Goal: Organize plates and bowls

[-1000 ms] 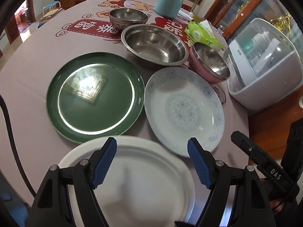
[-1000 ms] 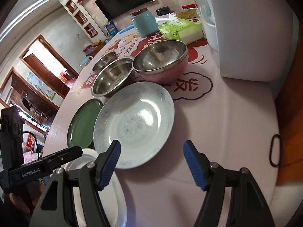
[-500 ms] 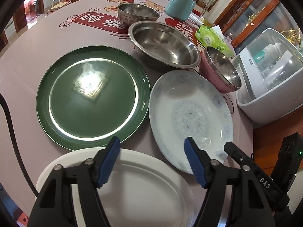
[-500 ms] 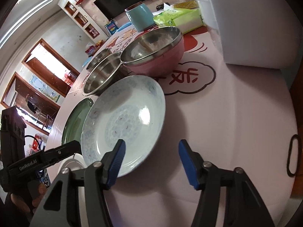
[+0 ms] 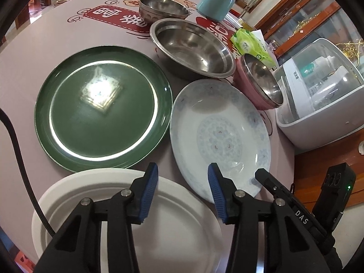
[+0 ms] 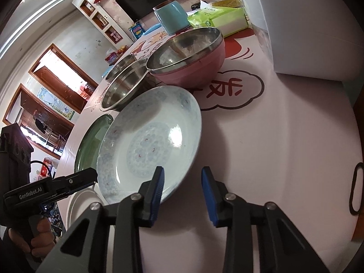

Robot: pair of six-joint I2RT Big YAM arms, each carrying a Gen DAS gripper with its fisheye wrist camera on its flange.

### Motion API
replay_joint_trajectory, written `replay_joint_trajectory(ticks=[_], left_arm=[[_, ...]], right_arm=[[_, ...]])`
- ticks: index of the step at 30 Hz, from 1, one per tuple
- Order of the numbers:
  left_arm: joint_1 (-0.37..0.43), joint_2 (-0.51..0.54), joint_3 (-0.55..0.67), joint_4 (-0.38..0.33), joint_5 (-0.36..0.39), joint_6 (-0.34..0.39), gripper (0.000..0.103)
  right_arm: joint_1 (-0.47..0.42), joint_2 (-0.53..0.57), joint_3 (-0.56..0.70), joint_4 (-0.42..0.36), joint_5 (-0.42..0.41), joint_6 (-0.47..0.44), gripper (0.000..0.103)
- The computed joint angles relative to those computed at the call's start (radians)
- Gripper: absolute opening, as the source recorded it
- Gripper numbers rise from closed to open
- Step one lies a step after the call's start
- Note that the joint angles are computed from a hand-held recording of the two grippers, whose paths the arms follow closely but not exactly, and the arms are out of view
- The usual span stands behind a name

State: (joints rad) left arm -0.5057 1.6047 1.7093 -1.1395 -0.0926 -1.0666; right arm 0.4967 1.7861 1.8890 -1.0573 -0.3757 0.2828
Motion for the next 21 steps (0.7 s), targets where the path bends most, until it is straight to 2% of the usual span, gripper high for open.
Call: replay_joint_trajectory(ticks=[7, 13, 21], left_arm=[[0.011, 0.024, 0.016, 0.001, 0.012, 0.023, 0.041], [0.023, 0.052, 0.032, -0.001, 0.034, 0.042, 0.033], [0.035, 0.071, 0.038, 0.0, 0.053, 0.065, 0.032]], right_arm=[[0.002, 0.005, -0.002, 0.002, -0.006, -0.008, 0.026], [0.003, 0.01, 0.0, 0.006, -0.002, -0.009, 0.022], [0.012, 0.02, 0.013, 0.008, 0.031, -0.033, 0.02]])
